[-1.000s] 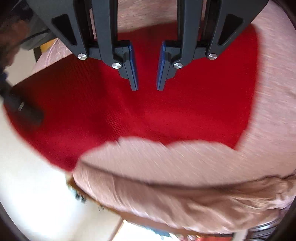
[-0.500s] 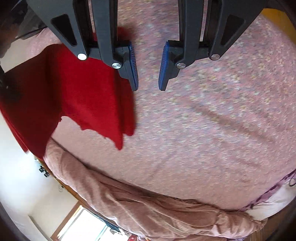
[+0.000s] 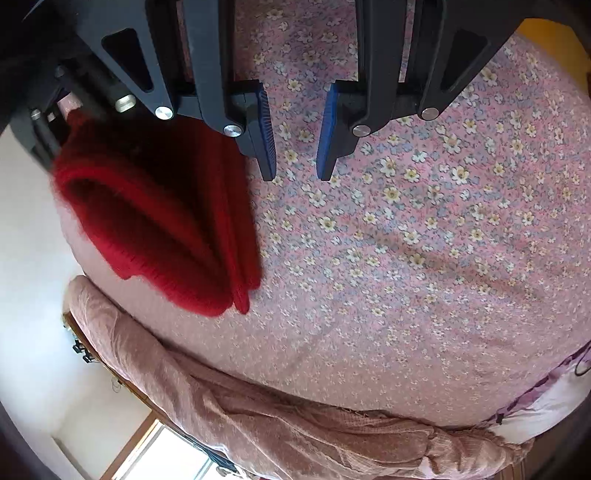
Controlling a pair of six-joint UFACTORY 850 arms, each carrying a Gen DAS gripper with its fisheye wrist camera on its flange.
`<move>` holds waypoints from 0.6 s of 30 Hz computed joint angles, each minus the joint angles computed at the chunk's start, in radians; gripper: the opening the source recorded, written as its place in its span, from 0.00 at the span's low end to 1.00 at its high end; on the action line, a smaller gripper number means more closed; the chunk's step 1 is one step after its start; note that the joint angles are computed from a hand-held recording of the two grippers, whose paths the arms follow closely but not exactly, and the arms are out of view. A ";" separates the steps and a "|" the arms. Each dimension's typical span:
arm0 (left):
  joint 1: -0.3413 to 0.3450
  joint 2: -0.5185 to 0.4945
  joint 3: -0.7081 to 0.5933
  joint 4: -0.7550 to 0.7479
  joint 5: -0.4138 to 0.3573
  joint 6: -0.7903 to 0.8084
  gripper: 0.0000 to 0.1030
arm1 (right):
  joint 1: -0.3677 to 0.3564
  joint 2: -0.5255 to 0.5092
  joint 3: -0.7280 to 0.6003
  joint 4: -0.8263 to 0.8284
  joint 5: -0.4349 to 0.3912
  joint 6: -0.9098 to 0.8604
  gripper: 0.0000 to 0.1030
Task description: Fold small clothes
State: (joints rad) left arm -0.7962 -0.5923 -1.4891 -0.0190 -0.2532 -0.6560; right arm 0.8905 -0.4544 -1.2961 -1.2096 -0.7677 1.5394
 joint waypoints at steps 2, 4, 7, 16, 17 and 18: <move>-0.004 -0.004 -0.009 -0.014 -0.006 0.010 0.15 | 0.013 0.052 0.061 -0.171 -0.015 0.178 0.19; -0.004 -0.005 -0.013 -0.028 -0.010 0.026 0.15 | 0.038 0.092 0.123 -0.348 -0.047 0.330 0.19; -0.013 -0.028 -0.048 0.078 -0.054 -0.076 0.15 | 0.039 0.074 0.128 -0.325 -0.006 0.293 0.20; -0.005 -0.029 -0.037 0.032 -0.049 -0.081 0.15 | 0.012 0.049 0.110 -0.169 0.116 0.223 0.28; -0.006 -0.030 -0.038 0.052 -0.049 -0.100 0.15 | 0.014 0.050 0.111 -0.166 0.115 0.225 0.28; -0.004 -0.029 -0.039 0.062 -0.051 -0.107 0.15 | 0.009 0.046 0.106 -0.167 0.118 0.223 0.28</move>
